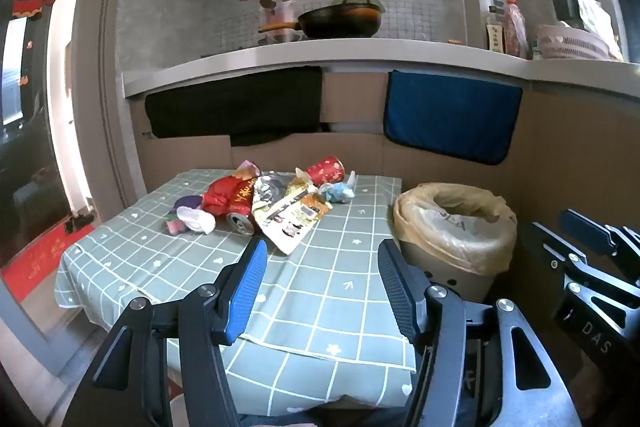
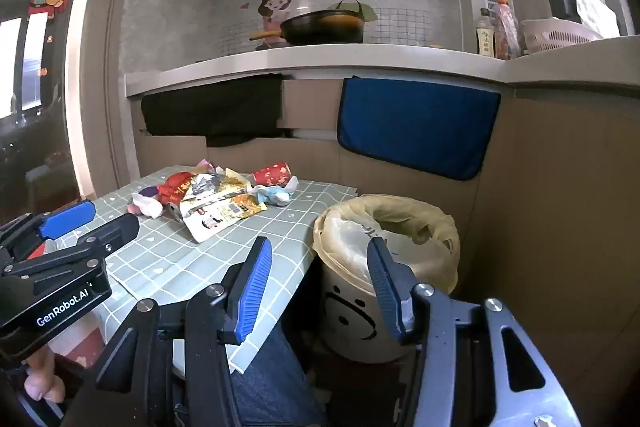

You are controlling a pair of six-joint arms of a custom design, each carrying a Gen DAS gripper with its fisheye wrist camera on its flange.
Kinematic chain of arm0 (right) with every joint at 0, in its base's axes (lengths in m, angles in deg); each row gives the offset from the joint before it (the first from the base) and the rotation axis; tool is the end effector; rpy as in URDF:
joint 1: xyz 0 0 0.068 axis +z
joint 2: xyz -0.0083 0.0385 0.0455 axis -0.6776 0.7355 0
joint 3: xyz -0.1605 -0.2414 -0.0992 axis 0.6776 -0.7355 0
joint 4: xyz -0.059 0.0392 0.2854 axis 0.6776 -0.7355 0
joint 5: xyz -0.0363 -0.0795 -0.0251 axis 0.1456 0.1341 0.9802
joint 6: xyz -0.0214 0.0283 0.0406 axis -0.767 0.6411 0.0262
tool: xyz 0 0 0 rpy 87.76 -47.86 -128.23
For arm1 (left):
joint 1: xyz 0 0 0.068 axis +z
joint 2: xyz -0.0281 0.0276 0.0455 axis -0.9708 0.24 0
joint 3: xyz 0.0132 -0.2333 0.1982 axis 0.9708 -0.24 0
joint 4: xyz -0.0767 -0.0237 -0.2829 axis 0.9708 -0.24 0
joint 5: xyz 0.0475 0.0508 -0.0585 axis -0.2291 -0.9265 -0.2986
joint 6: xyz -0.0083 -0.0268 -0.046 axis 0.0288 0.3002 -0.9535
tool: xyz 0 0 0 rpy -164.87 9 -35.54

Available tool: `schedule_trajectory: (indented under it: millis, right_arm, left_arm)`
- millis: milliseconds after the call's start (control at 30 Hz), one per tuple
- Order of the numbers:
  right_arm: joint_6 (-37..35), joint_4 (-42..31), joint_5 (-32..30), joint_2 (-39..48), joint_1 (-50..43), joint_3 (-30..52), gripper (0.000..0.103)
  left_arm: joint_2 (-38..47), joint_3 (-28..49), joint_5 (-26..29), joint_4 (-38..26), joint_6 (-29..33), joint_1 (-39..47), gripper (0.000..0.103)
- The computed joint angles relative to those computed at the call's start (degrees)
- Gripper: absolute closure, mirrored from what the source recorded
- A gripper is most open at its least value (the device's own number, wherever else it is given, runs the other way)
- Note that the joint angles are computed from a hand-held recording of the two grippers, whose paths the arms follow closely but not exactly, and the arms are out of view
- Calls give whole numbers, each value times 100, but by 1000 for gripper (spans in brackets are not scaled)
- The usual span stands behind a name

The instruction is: Collect trash

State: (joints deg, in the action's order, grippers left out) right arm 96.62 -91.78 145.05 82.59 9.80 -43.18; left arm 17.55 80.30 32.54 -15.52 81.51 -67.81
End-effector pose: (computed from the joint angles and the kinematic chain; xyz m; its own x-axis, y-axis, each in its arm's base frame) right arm 0.1384 0.1283 0.1586 -0.3412 0.0718 -0.9372 0.3081 0.9505 -0.0393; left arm 0.1946 0.0104 0.1585 -0.3285 0.1748 -0.9282 0.4195 0.9075 0.0225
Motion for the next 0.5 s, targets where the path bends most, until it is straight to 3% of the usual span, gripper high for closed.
schedule_trajectory:
  millis: [500]
  right_arm:
    - [11,-5,-3,9,-10,-8,55]
  left_arm:
    - [-36,14,25,-76,-4,25,44]
